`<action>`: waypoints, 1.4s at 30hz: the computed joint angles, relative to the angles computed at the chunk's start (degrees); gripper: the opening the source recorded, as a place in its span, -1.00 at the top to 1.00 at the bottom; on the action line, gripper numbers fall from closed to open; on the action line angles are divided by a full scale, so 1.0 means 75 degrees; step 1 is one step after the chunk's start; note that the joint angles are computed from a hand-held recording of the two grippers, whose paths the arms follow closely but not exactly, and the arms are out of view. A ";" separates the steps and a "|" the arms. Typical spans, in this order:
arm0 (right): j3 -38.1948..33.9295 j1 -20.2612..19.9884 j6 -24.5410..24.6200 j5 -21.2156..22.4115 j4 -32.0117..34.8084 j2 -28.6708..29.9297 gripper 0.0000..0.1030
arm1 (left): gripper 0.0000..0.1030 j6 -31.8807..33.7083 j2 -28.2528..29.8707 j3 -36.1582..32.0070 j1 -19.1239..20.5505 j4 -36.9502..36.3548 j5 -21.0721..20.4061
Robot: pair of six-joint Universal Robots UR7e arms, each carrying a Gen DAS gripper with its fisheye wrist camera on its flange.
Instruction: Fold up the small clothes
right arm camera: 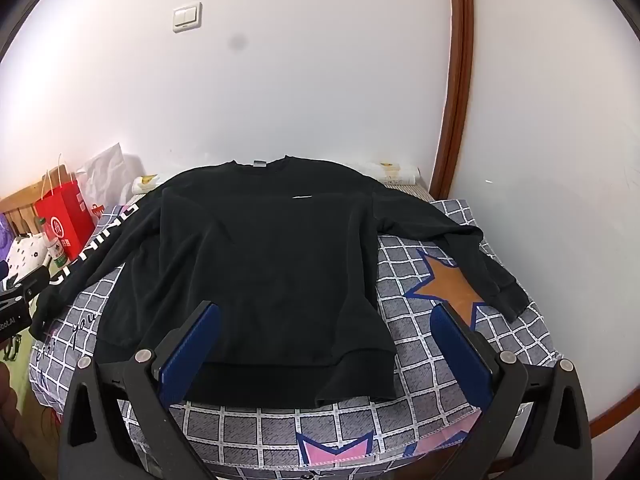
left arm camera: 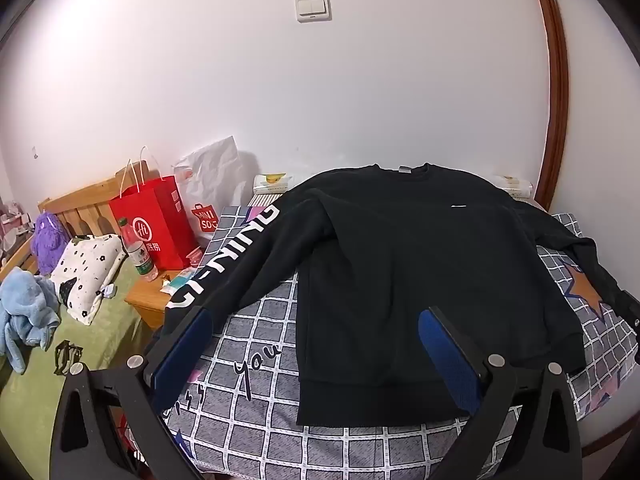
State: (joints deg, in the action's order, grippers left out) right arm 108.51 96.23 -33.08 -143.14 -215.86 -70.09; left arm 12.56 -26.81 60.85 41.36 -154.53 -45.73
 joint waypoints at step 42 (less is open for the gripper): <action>0.0037 -0.0095 -0.0212 -0.0135 -0.0302 -0.0056 -1.00 | -1.00 0.0113 0.0021 -0.0021 -0.0051 -0.0122 -0.0008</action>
